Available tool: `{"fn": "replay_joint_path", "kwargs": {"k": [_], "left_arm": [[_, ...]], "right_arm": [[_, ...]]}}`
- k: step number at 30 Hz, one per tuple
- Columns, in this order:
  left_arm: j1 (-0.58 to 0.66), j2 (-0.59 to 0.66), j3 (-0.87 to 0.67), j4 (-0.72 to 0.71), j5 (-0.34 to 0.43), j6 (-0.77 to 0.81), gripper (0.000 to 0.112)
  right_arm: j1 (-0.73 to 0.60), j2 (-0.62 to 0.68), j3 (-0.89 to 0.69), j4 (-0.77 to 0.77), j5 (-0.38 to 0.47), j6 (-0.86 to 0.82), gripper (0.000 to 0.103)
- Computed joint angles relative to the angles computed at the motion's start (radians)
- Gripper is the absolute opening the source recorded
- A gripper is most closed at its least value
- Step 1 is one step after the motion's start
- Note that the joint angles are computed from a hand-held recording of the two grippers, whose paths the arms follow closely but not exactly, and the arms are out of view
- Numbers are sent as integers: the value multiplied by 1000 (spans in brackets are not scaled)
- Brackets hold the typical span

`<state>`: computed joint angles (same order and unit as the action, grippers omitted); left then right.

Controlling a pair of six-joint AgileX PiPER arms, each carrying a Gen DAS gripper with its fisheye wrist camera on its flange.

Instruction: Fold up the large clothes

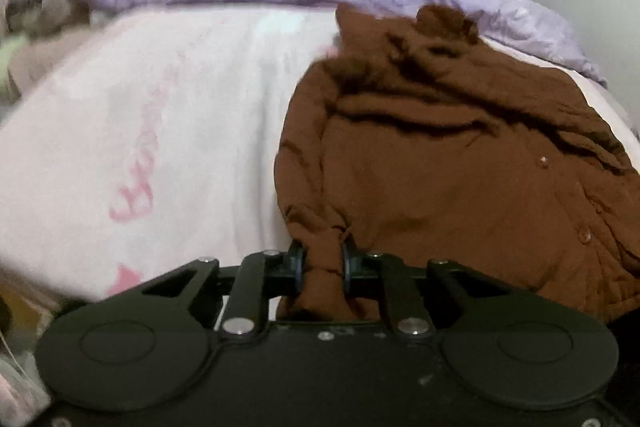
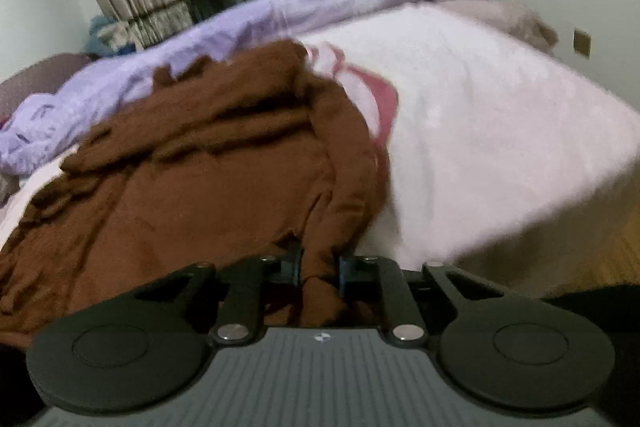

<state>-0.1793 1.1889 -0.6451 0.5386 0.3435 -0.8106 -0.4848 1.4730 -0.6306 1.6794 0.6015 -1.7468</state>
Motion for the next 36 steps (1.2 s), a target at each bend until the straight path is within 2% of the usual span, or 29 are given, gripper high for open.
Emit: {"fn": "replay_joint_path", "kwargs": {"k": [3,5,6,8,10,13,16,17,19,22,26,30,32,35,36], "left_arm": [[-56,-54,-29,105,68,-105,14],[-81,-67,-38,166,92,-174,14],[-88,-61,-36,176,96,-191,14],[-96,-21,-25,191,102,-225,14],[-61,10,-16,91,90,-150,14],[30,36,-64,-64,30,3,13],[55,88,-182,-19,8,-16,13],[54,127,-246,16,12,-33,13],[47,209,-372,50,34,-47,13],[42,356,-604,39,91,7,12],[56,564,-950,-16,188,127,12],[99,804,-1272,-126,237,258,13],[121,896,-1327,-166,201,274,14],[147,1047,-1457,-271,270,355,16],[155,1075,-1469,-298,260,380,18]], "right_arm": [[-13,-107,39,60,31,-58,15],[-27,-147,31,20,49,-2,15],[-14,-153,25,6,25,21,15],[49,-141,18,-21,-85,46,15],[94,-96,2,-55,-156,93,15],[92,-82,-33,-36,-130,120,15],[87,-66,-155,-70,-68,228,15],[111,-48,-212,-80,-84,255,15],[180,-3,-329,-125,-171,322,14],[252,111,-561,-349,-245,598,14],[300,307,-886,-702,-248,998,14],[334,571,-1266,-1079,-141,1398,15],[363,677,-1395,-1241,-98,1561,15],[389,805,-1531,-1351,-25,1608,15],[397,835,-1558,-1380,-22,1604,16]]}}
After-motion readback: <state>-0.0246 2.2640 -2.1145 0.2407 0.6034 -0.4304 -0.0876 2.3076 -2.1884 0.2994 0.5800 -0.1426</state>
